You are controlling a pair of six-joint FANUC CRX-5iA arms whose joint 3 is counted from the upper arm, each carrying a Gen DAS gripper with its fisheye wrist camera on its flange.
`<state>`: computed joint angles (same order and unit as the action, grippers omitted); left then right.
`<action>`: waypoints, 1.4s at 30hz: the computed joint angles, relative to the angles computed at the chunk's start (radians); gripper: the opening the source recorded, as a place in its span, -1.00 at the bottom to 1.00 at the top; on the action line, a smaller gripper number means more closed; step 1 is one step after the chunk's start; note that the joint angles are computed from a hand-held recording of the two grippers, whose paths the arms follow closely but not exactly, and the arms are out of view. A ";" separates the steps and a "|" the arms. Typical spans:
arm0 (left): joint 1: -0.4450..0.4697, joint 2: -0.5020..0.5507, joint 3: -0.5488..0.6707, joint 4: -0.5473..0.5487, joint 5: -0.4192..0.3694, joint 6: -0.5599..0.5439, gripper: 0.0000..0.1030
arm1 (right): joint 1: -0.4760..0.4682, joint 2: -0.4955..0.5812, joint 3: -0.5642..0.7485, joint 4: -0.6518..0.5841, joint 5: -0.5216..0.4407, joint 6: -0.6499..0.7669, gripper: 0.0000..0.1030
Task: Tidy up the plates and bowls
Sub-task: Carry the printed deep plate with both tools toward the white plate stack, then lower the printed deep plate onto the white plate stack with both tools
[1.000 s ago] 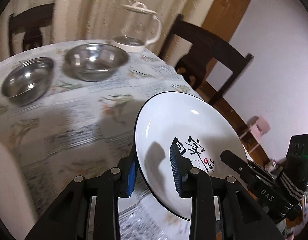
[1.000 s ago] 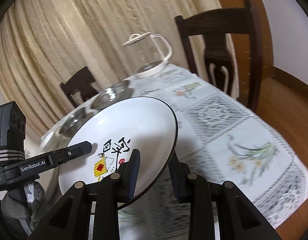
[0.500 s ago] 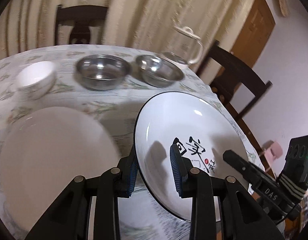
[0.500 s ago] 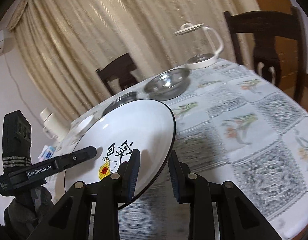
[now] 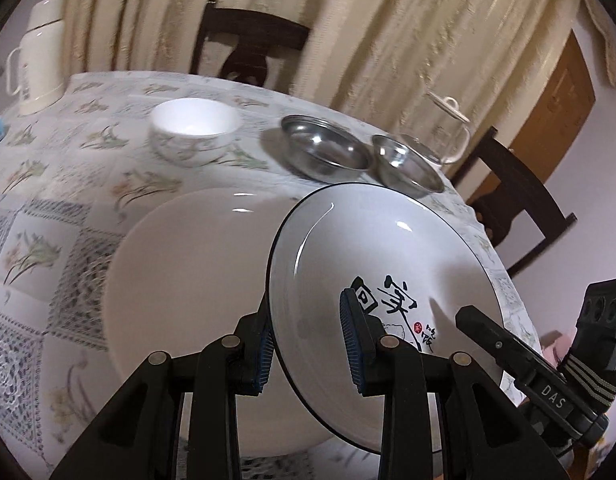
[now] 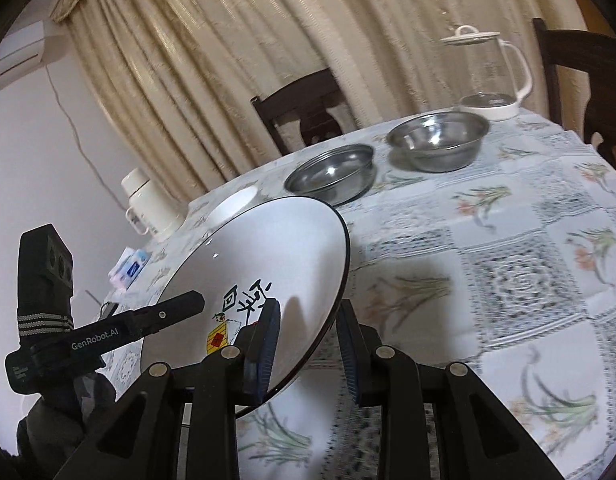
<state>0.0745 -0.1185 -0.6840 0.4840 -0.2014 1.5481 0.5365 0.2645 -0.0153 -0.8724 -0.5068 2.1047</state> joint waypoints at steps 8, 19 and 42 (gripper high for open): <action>0.020 -0.042 -0.111 0.223 0.053 -0.186 -0.39 | 0.052 0.027 0.024 0.065 -0.009 -0.054 -0.40; 0.004 -0.047 -0.203 0.573 0.096 -0.466 -0.39 | 0.104 0.065 0.057 0.145 -0.029 -0.127 -0.37; 0.031 -0.027 -0.197 0.797 -0.004 -0.621 0.01 | 0.122 0.105 0.095 0.186 -0.055 -0.173 -0.37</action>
